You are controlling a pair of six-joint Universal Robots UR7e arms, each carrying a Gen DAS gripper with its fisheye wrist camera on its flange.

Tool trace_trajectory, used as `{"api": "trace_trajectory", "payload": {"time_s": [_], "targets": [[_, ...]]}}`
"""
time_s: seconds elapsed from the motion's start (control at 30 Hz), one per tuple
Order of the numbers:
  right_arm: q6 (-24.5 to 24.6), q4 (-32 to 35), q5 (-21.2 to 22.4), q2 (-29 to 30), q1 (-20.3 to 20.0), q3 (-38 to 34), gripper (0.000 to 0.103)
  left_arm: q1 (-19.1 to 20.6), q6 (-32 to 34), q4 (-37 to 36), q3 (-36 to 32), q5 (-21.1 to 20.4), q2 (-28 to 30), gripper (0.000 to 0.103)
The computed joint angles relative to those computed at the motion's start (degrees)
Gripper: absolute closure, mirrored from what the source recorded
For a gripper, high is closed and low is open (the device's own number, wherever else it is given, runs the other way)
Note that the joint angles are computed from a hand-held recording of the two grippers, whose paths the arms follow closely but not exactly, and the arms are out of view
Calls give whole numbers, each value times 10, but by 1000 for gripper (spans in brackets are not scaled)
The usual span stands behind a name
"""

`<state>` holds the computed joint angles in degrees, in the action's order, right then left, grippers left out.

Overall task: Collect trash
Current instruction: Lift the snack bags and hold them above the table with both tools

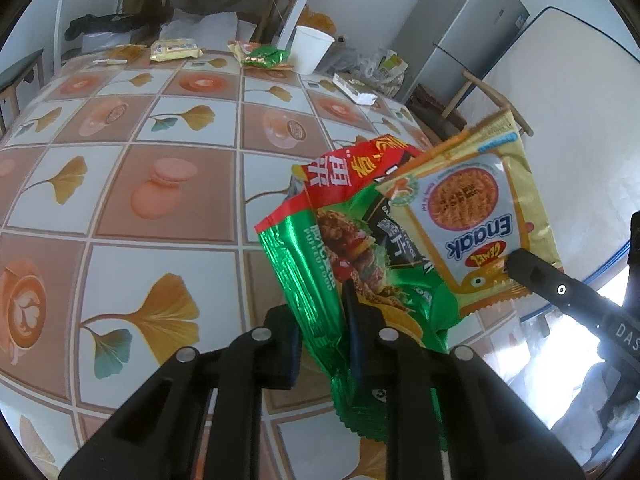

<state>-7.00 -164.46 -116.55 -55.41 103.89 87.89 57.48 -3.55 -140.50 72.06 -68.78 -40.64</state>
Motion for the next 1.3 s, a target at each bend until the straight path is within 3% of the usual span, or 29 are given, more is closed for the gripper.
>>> {"api": "trace_trajectory", "payload": {"time_s": [0.6, 1.3], "targets": [[7, -20, 2, -16, -4, 9, 99, 12, -39, 3, -12, -84, -5, 93], [3, -68, 14, -49, -7, 42, 99, -3, -40, -17, -16, -112, -11, 94]]}}
